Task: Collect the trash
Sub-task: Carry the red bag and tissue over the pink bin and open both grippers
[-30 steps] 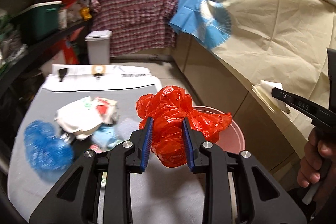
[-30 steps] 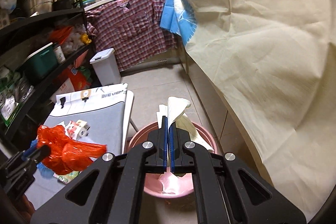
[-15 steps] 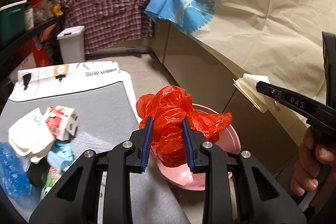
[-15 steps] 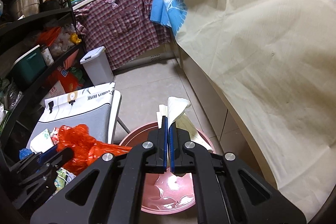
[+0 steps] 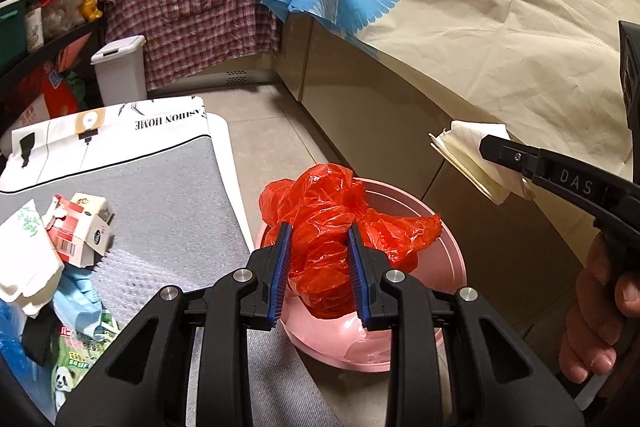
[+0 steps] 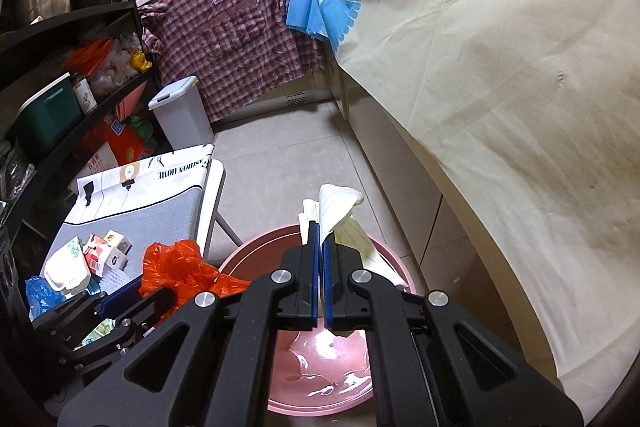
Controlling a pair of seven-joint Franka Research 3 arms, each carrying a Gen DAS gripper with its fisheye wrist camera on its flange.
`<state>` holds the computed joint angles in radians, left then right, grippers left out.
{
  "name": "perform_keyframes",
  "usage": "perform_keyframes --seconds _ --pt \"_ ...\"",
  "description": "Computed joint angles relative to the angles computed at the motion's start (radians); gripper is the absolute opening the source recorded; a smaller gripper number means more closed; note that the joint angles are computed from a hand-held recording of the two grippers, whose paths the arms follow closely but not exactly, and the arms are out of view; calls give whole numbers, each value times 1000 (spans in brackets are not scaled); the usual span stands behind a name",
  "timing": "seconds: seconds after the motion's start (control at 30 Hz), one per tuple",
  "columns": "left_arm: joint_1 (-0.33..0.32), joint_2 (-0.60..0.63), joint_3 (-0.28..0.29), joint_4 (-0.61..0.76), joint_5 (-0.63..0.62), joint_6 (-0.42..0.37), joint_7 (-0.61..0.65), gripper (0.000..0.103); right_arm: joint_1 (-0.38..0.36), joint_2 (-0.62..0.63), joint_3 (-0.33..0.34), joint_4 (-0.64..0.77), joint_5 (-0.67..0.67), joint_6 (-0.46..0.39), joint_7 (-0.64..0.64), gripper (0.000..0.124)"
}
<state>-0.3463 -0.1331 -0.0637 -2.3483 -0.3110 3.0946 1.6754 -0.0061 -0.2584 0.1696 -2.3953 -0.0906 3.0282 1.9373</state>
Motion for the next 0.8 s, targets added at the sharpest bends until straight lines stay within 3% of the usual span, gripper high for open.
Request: perform_keyframes --seconds 0.17,0.23,0.27,0.3,0.53,0.67,0.8 --pt "-20 12 11 16 -51 -13 50 31 -17 8 14 8 -21 -5 18 6" --pt "-13 15 6 24 -69 -28 58 35 -24 16 20 17 -40 -22 33 26" --pt "-17 13 10 25 -95 -33 78 36 -46 15 37 13 -70 -13 65 48" --pt "-17 10 9 24 -112 -35 92 36 -52 13 41 12 -85 -10 79 54" --pt "22 -36 -14 -18 -48 -23 28 36 -92 0 69 7 -159 -4 157 54" --pt "10 -78 5 -52 -9 -22 -12 36 0 4 -6 2 -82 -6 61 54" --pt "0 -129 31 -87 40 -29 -46 36 110 7 -96 -3 81 2 -83 54"
